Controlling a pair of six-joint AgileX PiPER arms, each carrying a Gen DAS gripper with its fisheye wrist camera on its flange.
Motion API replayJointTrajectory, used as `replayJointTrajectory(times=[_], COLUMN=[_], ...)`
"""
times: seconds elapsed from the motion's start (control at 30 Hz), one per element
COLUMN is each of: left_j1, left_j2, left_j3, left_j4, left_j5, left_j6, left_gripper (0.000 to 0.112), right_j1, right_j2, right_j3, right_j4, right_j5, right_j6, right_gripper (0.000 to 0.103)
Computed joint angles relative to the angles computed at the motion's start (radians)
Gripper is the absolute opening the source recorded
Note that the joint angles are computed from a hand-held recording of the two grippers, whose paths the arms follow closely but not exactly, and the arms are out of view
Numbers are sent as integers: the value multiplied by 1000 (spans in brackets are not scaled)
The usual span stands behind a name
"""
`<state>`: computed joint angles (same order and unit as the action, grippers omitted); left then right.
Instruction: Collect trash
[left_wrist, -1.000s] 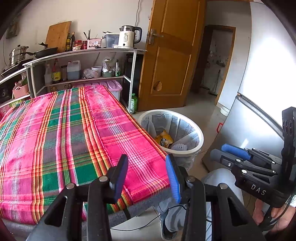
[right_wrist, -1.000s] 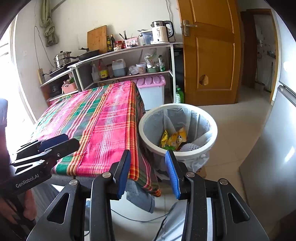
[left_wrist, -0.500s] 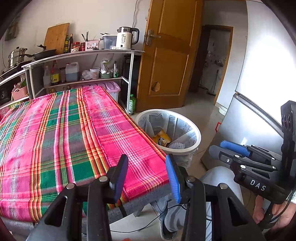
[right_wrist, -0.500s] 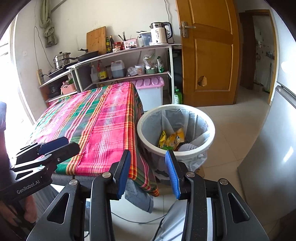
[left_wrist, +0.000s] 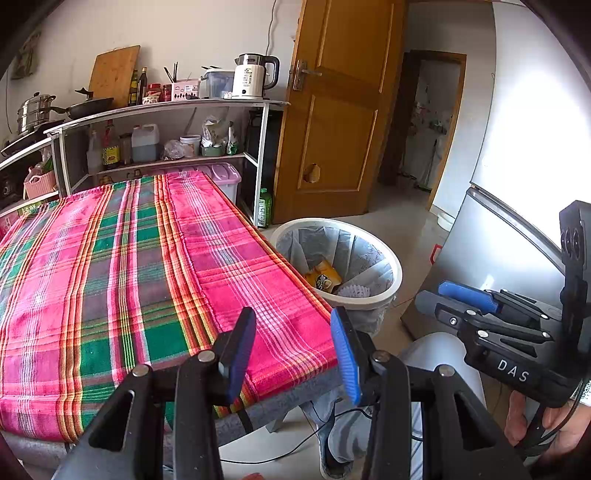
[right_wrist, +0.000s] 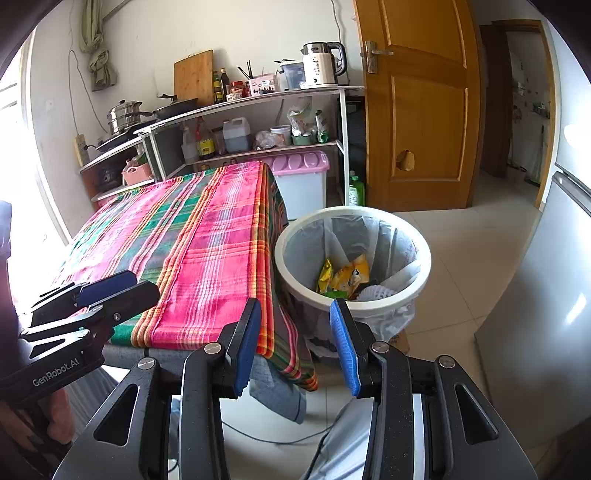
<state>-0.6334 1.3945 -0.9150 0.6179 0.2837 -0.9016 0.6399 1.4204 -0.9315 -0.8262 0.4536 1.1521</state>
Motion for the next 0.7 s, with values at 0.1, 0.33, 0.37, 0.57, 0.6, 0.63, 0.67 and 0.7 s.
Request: replayJointTrajectory(times=[0.1, 0.33, 0.37, 0.57, 0.6, 0.63, 0.67, 0.7], left_j1=[0, 0, -2, 0, 1, 0, 0, 0], left_j2=[2, 4, 5, 3, 3, 4, 4, 3], left_j3=[-3, -4, -4, -1, -1, -2, -2, -1], left_j4=[-2, 3, 12, 10, 6, 7, 9, 8], left_j5=[1, 4, 5, 3, 2, 2, 4, 3], left_j6=[2, -3, -13, -11, -7, -8, -11, -11], left_gripper=[44, 44, 45, 45, 45, 45, 45, 45], right_j1=[0, 0, -1, -3, -2, -2, -4, -4], right_j2=[2, 2, 1, 6, 7, 6, 6, 8], right_j3=[1, 0, 0, -2, -2, -1, -3, -3], right_j4=[-1, 1, 0, 3, 0, -1, 6, 4], right_j5=[-2, -1, -2, -3, -3, -2, -3, -4], right_j6=[1, 1, 0, -3, 0, 2, -5, -3], right_gripper=[40, 40, 40, 40, 40, 40, 40, 40])
